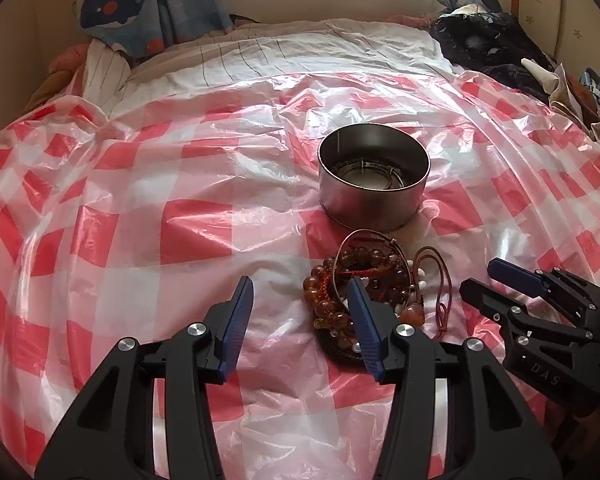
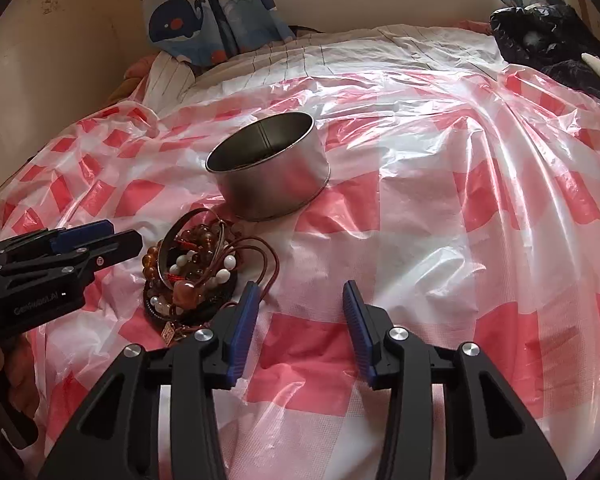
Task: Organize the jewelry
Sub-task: 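Move both open tools back to the jewelry pile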
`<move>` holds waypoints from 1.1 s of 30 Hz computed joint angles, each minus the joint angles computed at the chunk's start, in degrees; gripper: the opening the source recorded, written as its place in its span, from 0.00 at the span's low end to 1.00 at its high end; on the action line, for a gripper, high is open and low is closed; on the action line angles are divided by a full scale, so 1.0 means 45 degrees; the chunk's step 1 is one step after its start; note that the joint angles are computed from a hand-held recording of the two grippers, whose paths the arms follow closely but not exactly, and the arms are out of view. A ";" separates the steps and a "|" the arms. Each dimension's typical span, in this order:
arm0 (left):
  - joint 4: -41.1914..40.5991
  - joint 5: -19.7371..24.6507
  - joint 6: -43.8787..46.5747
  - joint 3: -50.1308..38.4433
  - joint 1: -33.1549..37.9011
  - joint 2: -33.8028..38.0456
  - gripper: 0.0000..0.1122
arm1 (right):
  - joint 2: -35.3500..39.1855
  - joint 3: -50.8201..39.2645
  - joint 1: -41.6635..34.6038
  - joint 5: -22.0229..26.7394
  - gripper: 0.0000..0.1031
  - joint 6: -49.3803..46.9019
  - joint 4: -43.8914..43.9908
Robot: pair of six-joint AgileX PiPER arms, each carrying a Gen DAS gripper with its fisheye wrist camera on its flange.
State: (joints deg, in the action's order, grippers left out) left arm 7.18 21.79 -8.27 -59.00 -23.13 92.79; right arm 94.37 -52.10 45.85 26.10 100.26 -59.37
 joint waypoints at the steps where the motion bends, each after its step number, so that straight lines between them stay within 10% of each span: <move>1: 0.0185 0.0042 -0.0166 -0.0095 -0.0092 0.0037 0.43 | 0.0011 0.0040 -0.0052 -0.0058 0.46 0.0041 -0.0009; 33: 0.2115 -0.0005 -0.1653 -0.0178 -0.0524 0.0203 0.54 | 0.0408 -0.0292 -0.0049 -0.0049 0.57 -0.0415 0.0425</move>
